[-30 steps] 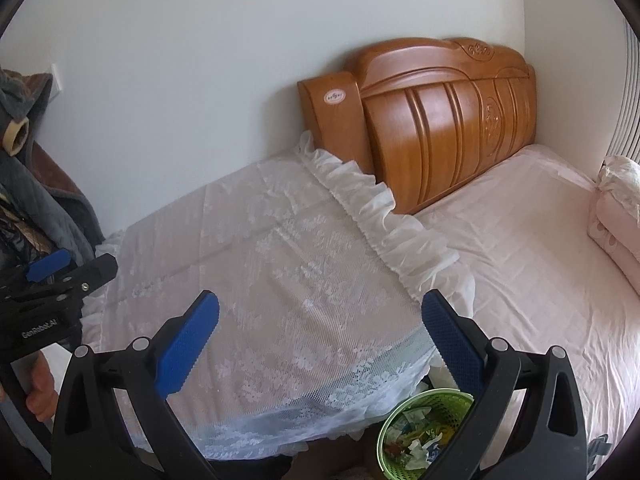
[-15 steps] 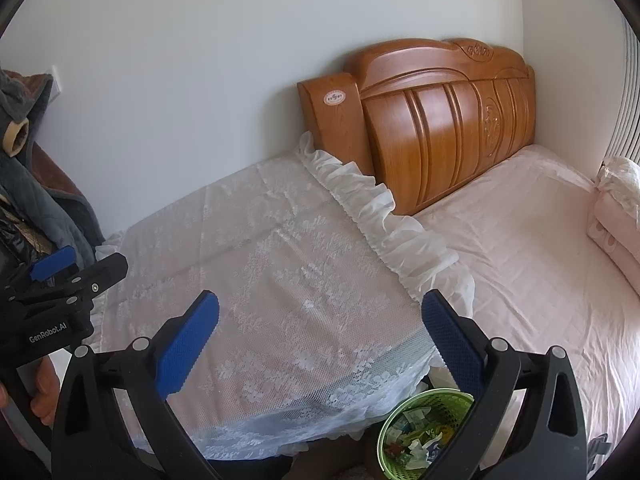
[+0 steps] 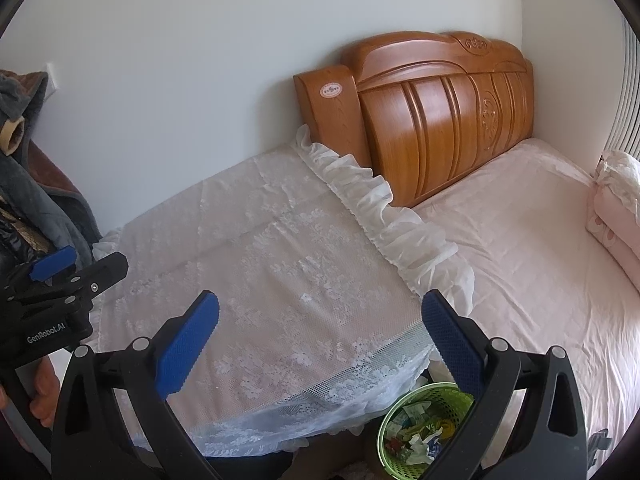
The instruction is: Collect trash
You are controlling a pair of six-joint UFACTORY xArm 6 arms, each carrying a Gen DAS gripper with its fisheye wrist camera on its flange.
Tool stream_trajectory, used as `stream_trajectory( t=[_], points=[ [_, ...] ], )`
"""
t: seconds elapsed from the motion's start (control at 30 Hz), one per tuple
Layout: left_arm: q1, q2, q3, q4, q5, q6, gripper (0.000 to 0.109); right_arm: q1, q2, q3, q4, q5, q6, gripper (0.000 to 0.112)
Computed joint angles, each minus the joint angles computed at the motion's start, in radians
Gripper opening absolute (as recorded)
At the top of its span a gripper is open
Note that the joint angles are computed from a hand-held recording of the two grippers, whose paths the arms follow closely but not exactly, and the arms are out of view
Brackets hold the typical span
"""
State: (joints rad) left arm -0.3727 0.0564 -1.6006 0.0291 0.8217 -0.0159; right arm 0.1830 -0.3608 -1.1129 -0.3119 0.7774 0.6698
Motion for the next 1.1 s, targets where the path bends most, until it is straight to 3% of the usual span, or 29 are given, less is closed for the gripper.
stream_trajectory(
  t=[1.1],
  points=[
    [0.001, 0.0, 0.005, -0.015, 0.003, 0.019, 0.095, 0.006, 0.001, 0.005, 0.008, 0.01, -0.005, 0.101]
  ],
)
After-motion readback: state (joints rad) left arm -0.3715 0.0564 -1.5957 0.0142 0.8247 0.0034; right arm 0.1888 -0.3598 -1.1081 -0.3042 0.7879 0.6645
